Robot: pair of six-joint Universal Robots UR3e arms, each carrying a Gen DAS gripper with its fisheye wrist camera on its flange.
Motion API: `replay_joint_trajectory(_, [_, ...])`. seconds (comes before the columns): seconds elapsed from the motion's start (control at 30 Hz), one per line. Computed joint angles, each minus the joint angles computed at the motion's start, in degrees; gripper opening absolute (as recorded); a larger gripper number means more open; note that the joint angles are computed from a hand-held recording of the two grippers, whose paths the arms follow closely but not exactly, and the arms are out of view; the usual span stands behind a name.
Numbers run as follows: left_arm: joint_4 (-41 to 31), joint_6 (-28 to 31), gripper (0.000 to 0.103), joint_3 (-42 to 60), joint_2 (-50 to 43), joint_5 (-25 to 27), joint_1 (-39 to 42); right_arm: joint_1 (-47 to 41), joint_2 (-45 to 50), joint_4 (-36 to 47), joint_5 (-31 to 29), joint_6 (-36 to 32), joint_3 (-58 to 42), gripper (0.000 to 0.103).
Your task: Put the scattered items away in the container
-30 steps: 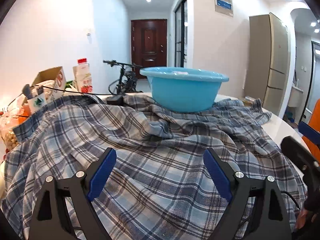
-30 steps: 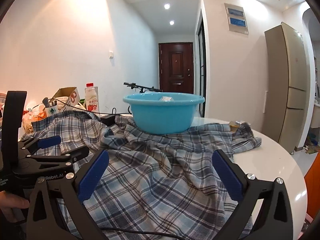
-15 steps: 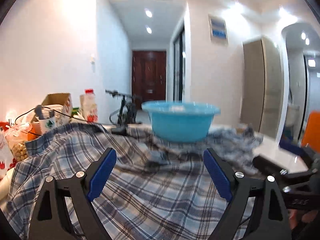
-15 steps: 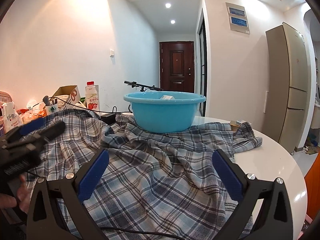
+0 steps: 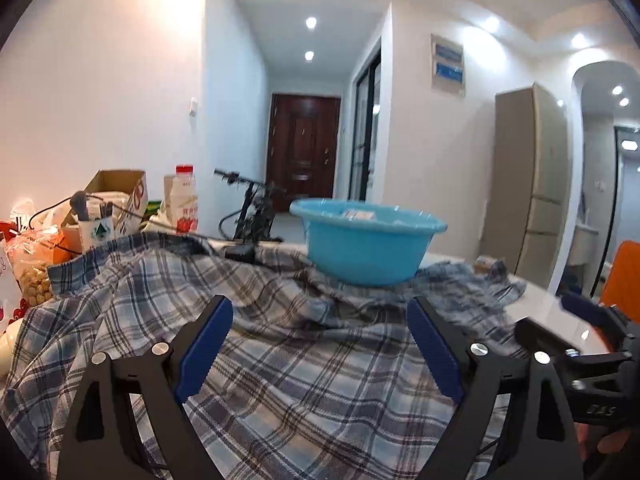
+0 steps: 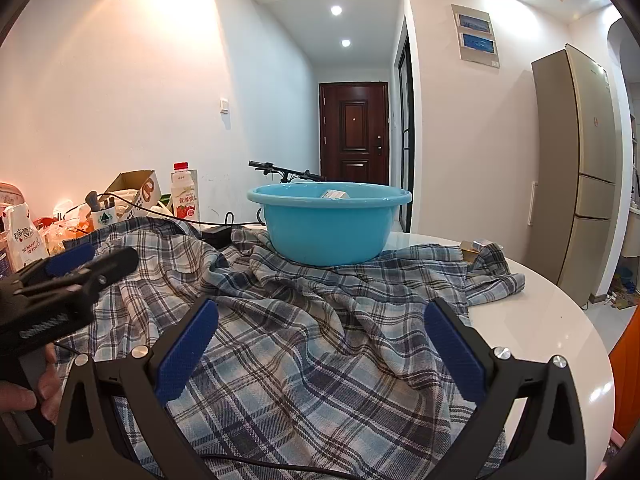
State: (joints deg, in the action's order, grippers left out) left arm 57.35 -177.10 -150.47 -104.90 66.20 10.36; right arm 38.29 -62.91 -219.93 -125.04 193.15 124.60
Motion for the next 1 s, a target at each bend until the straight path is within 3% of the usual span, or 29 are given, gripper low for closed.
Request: replay_joint_trajectory(1.0, [0.5, 2.0, 0.091, 1.7, -1.4, 6.6, -5.0, 0.3, 0.0, 0.7, -1.3, 1.2, 0.0, 0.103])
